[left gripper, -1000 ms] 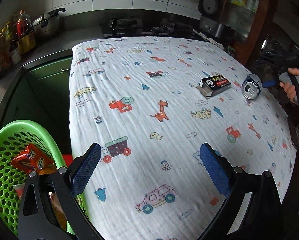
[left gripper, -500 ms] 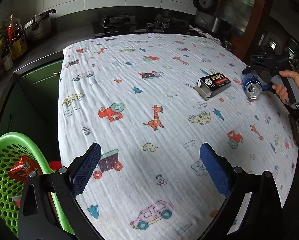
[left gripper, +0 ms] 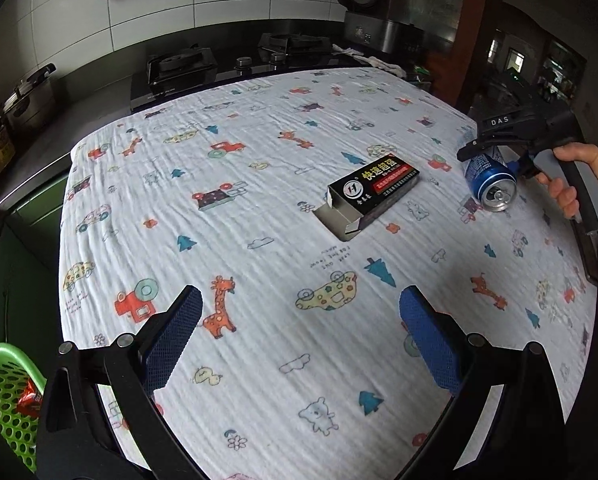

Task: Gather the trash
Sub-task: 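Grasp the blue-and-white drink can with the right tool and lift it, then grasp the black glue box with the left tool while the right tool holds the can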

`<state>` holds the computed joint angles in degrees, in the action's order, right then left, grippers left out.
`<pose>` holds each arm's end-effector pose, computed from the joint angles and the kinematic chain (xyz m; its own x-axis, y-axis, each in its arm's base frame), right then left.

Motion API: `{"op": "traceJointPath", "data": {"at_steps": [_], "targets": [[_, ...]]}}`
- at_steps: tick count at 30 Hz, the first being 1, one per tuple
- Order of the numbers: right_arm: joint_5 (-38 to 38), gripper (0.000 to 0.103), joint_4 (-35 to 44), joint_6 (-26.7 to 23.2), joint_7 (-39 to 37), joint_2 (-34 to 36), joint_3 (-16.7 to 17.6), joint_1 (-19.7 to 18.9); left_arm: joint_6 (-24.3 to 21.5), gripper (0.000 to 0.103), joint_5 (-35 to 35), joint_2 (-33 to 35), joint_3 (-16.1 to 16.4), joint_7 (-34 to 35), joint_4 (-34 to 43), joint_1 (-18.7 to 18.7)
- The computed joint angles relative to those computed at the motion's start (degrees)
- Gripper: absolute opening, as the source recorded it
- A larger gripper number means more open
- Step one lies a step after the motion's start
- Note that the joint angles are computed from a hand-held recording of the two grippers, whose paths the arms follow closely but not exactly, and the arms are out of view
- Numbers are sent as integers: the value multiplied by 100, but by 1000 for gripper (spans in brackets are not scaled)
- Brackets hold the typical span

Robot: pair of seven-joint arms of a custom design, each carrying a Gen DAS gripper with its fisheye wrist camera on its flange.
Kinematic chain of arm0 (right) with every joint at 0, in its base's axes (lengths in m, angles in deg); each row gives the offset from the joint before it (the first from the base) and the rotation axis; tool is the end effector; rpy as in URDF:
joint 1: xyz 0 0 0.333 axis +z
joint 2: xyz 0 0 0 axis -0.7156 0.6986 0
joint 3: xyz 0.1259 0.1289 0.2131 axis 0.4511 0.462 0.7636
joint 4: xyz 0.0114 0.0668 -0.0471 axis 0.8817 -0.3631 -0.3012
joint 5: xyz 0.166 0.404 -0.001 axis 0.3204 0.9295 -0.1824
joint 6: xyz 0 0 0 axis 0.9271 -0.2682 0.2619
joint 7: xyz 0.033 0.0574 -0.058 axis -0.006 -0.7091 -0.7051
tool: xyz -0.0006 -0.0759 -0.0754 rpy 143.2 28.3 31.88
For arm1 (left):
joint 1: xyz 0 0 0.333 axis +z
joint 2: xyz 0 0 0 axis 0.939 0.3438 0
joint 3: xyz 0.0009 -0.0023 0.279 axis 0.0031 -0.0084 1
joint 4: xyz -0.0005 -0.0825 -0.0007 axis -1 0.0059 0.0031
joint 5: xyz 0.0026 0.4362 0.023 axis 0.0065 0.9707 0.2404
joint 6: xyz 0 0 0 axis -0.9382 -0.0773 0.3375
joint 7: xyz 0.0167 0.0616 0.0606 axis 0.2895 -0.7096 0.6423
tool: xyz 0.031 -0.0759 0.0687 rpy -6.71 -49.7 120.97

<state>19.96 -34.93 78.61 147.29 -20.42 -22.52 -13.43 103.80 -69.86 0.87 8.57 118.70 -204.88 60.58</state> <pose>0.5620 0.4233 0.3577 -0.5768 -0.7713 -0.2690 -0.7492 0.6308 -0.2021 0.5658 -0.1785 0.3418 -0.6339 -0.7712 0.0578 -0.6129 0.4554 -0.6457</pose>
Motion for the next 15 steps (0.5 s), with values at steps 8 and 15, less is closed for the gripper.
{"op": "traceJointPath", "data": {"at_steps": [8, 15], "targets": [[275, 75, -465, 168, -1007, -377, 173, -158, 170, 98, 1005, 801, -321, -317, 820, -122], [238, 75, -609, 9, -1615, -572, 219, -148, 63, 98, 2397, 1702, -524, -874, 1776, -154]]}}
